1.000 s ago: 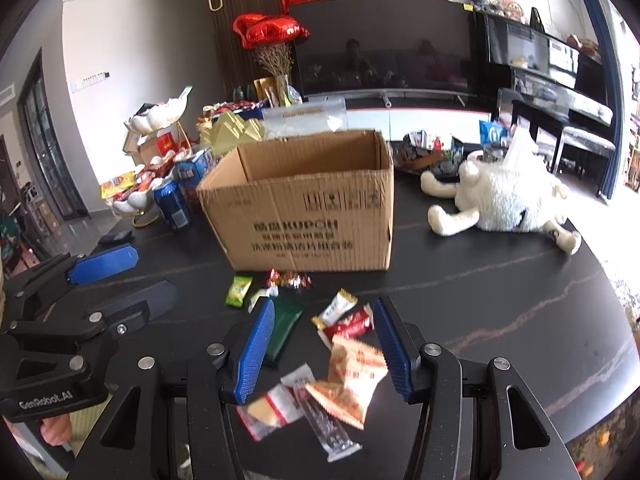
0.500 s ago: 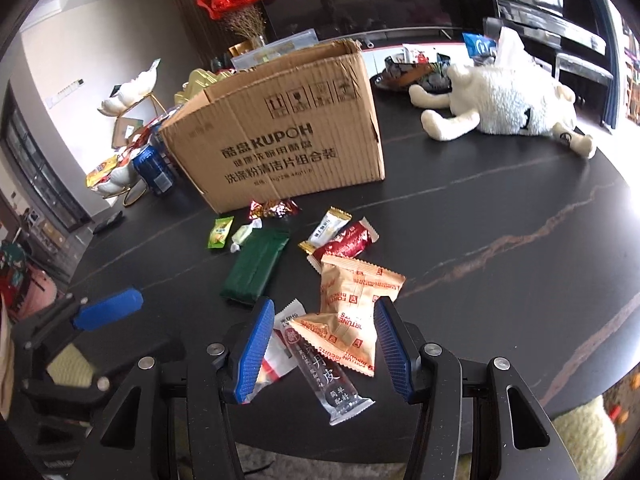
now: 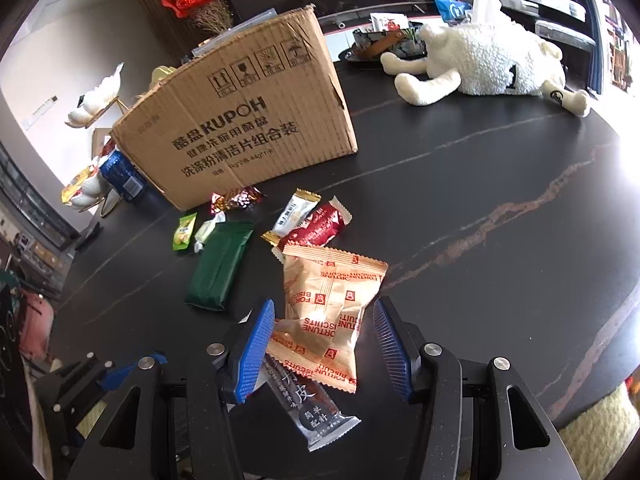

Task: Organize snacks
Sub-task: 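Grasp the white-and-red biscuit packet with the left tool while the right grasps orange packet, then lower both held packets into the box and open both tools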

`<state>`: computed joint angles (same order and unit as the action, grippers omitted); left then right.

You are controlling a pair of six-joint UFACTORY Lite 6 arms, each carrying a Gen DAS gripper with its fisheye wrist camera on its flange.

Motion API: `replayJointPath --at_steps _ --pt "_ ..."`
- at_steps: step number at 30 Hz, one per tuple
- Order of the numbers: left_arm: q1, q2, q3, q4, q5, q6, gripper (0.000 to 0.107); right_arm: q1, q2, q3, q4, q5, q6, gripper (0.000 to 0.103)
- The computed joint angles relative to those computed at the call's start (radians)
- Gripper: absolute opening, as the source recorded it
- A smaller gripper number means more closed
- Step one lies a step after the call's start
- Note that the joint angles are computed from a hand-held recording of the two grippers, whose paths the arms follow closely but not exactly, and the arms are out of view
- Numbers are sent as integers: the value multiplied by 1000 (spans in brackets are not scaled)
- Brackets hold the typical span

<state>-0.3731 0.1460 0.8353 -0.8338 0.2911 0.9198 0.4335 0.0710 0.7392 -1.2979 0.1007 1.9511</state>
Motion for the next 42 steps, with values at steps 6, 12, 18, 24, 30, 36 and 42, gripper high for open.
replayJointPath --at_steps 6,12,18,24,30,36,42 --pt "-16 54 17 -4 -24 10 52 -2 27 17 -98 -14 99 53" --pt "-4 77 30 -25 -21 35 46 -13 57 39 -190 -40 183 53" --pt "8 83 38 -80 -6 91 37 -9 77 50 -271 -45 255 53" --pt "39 68 37 -101 11 93 35 17 81 56 -204 7 182 40" --pt "70 8 23 -136 21 117 35 46 77 53 -244 55 209 38" --pt "94 -15 45 -133 34 98 35 58 67 49 -297 71 261 38" --pt "109 -44 62 -146 41 104 35 76 43 45 -272 91 241 38"
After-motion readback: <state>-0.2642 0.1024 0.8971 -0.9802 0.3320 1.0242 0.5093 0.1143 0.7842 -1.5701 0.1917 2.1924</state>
